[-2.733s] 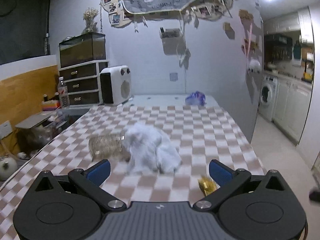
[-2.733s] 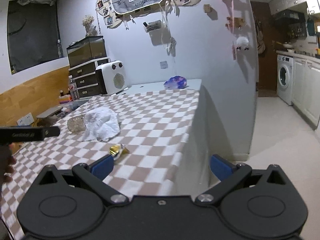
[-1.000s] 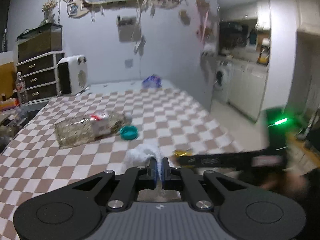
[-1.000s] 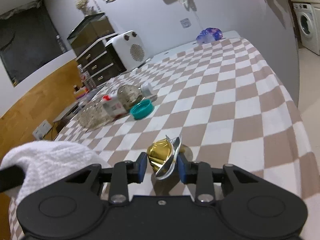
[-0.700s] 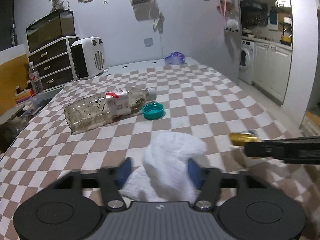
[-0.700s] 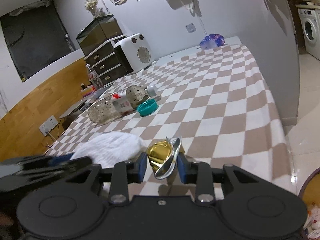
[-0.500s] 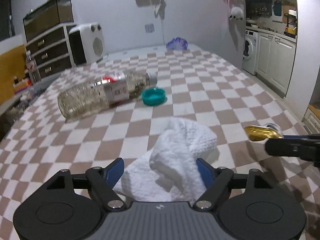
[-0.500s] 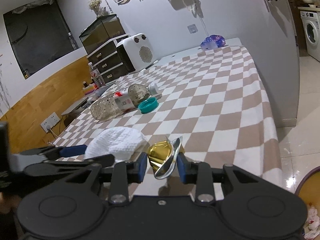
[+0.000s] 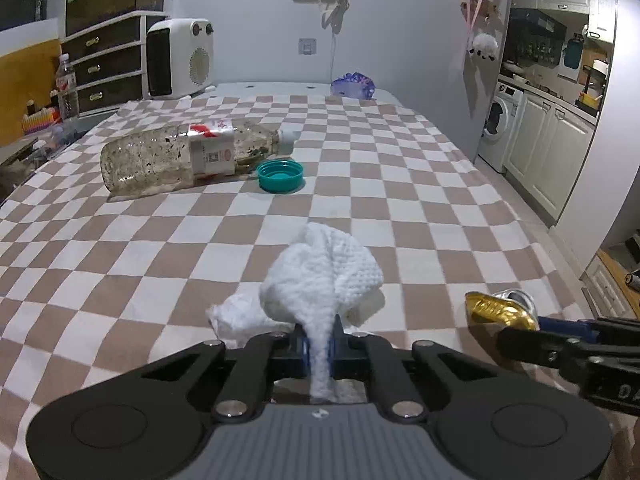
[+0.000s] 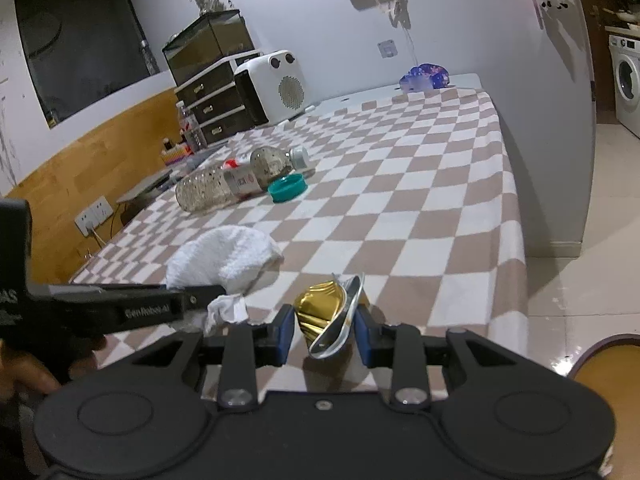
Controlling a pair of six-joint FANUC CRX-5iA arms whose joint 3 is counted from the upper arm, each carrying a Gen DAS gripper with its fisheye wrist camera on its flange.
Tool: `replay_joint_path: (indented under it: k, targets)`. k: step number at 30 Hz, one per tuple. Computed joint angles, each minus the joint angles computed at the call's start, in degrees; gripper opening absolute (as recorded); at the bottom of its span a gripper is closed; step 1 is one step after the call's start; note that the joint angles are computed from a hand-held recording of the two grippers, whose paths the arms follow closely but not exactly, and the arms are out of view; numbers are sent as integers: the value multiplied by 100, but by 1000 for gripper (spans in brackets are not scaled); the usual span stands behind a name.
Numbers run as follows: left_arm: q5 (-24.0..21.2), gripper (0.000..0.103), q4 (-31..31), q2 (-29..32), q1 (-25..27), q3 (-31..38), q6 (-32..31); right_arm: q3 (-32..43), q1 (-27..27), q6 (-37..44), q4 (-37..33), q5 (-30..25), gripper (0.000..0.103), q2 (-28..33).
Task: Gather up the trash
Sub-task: 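Lift the white cloth and gold wrapper and carry them toward the wastebasket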
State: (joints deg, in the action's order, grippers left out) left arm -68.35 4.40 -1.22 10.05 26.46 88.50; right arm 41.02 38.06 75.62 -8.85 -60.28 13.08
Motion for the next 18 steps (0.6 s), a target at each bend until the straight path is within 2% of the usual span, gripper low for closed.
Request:
replay_joint_path:
  k: [6, 11, 18]
  targets:
    - [69, 8, -354, -286, -341, -99, 426, -249, -57, 180, -18, -9, 33, -256]
    - [-46, 8, -1158, -409, -852, 118, 866, -514, -50, 330, 98, 122, 33, -533]
    - [-149, 8, -1655, -585, -1329, 207, 1285, -781, -146, 438, 113, 249, 33, -864]
